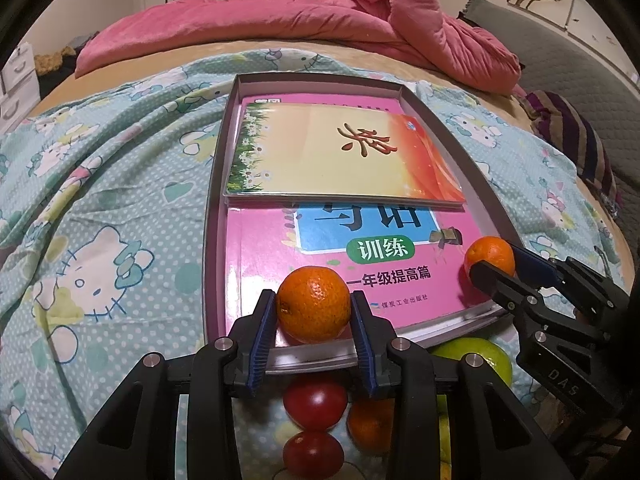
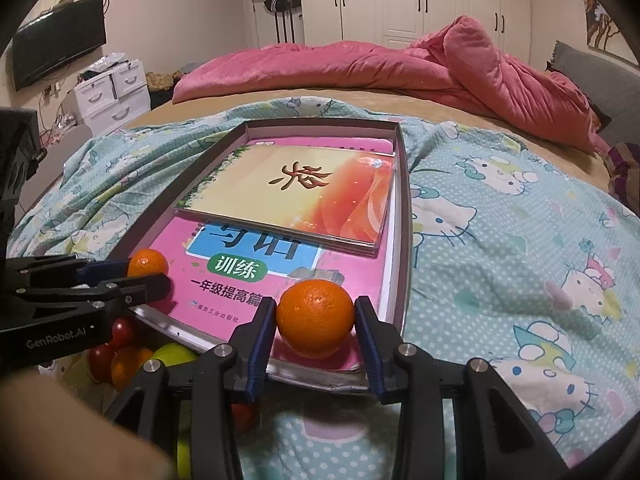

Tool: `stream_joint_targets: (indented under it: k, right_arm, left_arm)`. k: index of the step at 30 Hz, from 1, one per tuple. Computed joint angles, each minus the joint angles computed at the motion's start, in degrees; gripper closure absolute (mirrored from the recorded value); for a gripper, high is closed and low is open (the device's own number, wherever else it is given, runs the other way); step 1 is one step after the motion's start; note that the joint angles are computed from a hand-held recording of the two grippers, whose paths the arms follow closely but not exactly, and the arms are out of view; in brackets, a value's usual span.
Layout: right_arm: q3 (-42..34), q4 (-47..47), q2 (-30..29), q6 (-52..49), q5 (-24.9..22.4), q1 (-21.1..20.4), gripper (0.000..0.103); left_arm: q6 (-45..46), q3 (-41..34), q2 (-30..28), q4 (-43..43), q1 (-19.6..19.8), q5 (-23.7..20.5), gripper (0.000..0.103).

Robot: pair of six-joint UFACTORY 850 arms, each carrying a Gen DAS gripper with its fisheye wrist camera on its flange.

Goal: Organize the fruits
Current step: 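Carry both oranges into the grey tray and open both grippers, then grasp a red tomato with the left gripper while the right gripper grasps a green apple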

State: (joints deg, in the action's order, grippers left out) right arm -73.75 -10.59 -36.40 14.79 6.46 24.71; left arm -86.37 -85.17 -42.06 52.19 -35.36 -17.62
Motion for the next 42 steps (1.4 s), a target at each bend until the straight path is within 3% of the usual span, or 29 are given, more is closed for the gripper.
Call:
stream_joint_targets:
  k: [2, 5, 9, 19, 27, 33, 42]
  right_arm:
    - [0.5, -4.7, 0.4, 5.2, 0.9, -0.2, 0.060]
    - [1.4, -1.4, 1.2, 2.3, 2.2, -0.4, 0.048]
    - [2.6, -3.7, 2.1, 5.2, 3.8, -0.8, 0.047]
    - [5.5, -7.6, 4.4, 9.6, 7.2, -1.4, 0.044]
    - [8.7, -14.1, 7.0, 15.4, 10.4, -1.2, 0.041]
    - [10.0, -20.3, 8.0, 21.5, 11.8, -0.8, 0.040]
    - [10.6, -21.1, 8.3, 17.2, 9.8, 1.5, 0.040]
  left_arm:
    - [-0.4, 0.6, 0.4, 0.2, 0.1, 0.6, 0.057]
    - [-2.9, 1.5, 1.2, 2.5, 0.2, 1.1, 0.053]
    - [-6.9, 2.8, 2.3, 6.4, 0.2, 1.9, 0.052]
    - [-23.7, 7.9, 6.6, 21.5, 0.3, 3.4, 0.035]
    - [-31.1, 12.8, 10.0, 26.8, 0.9, 4.3, 0.033]
    - [-31.0, 14.5, 11.3, 27.9, 0.4, 3.9, 0.033]
    - [-22.7, 16.0, 12.0, 22.2, -0.7, 5.0, 0.028]
